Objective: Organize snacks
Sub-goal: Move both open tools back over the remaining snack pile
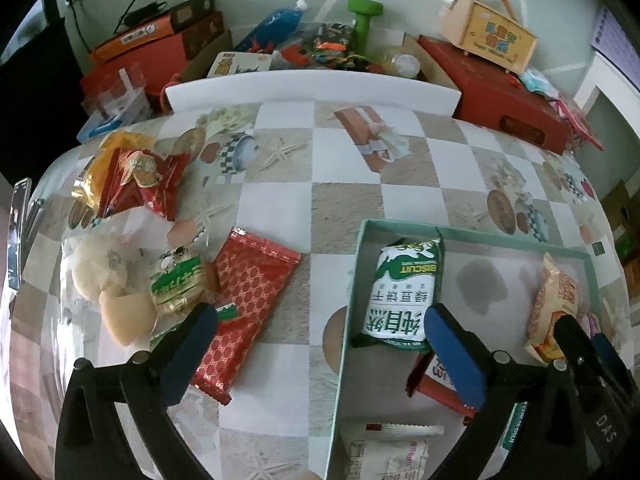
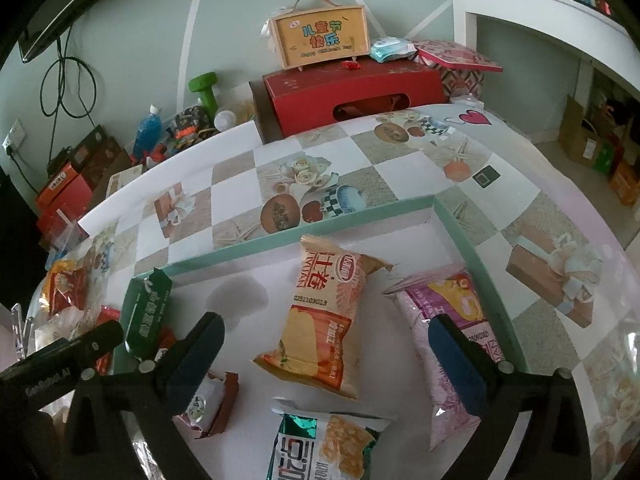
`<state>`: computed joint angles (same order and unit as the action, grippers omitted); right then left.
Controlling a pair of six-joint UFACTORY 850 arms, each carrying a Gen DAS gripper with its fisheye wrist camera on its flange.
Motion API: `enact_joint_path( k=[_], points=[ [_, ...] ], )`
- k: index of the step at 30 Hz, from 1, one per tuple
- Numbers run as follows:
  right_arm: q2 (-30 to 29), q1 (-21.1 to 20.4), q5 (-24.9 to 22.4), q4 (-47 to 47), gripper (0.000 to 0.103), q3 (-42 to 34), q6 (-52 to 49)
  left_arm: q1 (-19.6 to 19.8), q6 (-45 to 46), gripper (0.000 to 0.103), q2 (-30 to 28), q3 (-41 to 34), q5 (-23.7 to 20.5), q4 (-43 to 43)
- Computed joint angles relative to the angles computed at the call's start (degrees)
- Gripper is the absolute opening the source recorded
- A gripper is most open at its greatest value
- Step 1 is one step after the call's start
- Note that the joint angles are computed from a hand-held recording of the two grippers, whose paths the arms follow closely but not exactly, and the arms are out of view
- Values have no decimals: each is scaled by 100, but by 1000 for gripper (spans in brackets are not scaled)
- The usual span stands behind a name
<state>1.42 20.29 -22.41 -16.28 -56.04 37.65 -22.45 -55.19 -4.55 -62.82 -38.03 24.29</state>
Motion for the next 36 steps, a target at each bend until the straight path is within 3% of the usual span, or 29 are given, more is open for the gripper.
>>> enact_joint_path(
  k=[20,29,36],
  points=[
    [144,128,100,-653,103,24,643,108,681,103,298,45,51,-520],
    [135,270,207,-425,103,-19,457,459,474,103,701,297,-24,-376],
    [7,644,189,-294,103,-182,234,897,324,103,1051,580,-138,-371]
  ],
)
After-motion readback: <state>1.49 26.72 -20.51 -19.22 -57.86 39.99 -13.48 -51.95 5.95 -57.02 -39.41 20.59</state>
